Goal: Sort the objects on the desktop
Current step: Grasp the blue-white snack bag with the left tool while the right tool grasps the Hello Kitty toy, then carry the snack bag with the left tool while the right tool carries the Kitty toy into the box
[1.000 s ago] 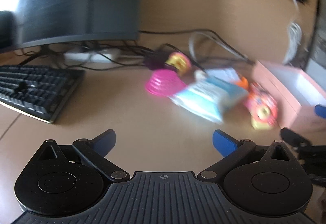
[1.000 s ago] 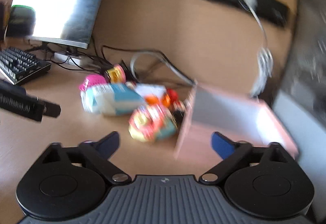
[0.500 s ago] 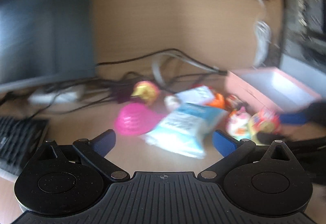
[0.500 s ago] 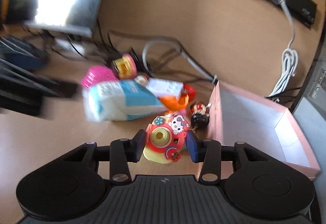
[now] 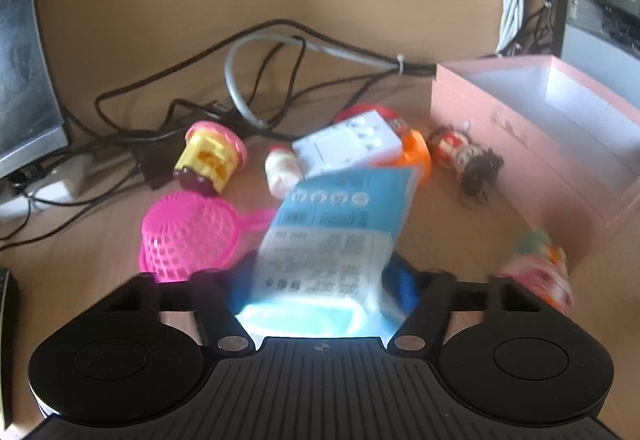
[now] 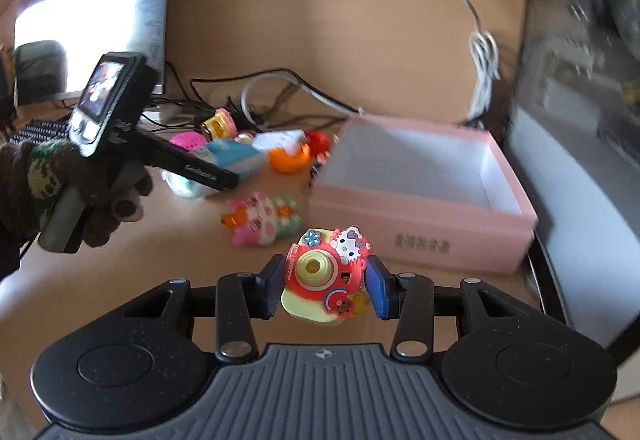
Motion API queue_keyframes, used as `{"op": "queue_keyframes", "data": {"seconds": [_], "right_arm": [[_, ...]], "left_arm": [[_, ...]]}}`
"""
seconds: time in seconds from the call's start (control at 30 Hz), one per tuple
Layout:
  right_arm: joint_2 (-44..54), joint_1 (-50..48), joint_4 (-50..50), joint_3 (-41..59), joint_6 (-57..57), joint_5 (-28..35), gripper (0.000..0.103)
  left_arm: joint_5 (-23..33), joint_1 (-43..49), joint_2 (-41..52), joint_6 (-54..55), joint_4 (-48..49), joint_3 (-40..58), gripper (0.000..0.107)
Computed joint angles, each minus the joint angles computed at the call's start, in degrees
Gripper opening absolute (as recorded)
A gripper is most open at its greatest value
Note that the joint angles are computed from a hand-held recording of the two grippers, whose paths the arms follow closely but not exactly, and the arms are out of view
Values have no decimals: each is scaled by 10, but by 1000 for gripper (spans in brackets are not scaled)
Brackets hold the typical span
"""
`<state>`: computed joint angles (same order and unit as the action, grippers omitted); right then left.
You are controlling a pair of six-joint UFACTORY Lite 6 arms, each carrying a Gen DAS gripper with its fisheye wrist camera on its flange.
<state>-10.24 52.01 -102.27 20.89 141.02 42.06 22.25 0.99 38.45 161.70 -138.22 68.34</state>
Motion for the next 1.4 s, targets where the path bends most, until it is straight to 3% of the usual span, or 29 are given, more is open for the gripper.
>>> {"op": "queue_keyframes", "data": {"seconds": [0.13,0.3,0.47,0.6,0.67,0.8,0.87,0.93,1.0,1.07,1.1,1.2,1.4], "right_arm": [[-67,19,65,-29,-59,-8,42],[-200,91,205,-63,-182,49,42],[-310,167,278,-64,-262,178,42],[-375,152,284,-49,-317,204,42],[-388,116,271,-37,-335,190,42],[-343,16,194,-9,-317,149,42],[-315,-62,154,10,-301,81,42],[-266,-126,113,49,-284,30,42],[-170,-163,61,118,-257,37,43],[-94,-202,34,190,-266,31,51],[-74,-213,31,215,-268,34,61],[-88,-242,13,215,-256,1,64],[-132,-252,-39,134,-165,-74,65]], "left_arm": [[14,15,-76,14,12,-98,65],[78,60,-258,9,91,-285,65],[137,111,-466,-135,266,-415,65],[167,95,-585,-231,317,-453,65],[159,49,-581,-239,285,-436,65],[147,-36,-480,-208,183,-371,65],[128,-83,-409,-218,144,-313,65],[107,-126,-354,-220,101,-258,64],[84,-169,-283,-200,49,-179,69],[29,-208,-211,-177,-12,-88,80],[5,-210,-200,-189,-16,-68,85],[42,-164,-214,-287,82,-91,97],[52,-50,-297,-232,122,-228,99]]}}
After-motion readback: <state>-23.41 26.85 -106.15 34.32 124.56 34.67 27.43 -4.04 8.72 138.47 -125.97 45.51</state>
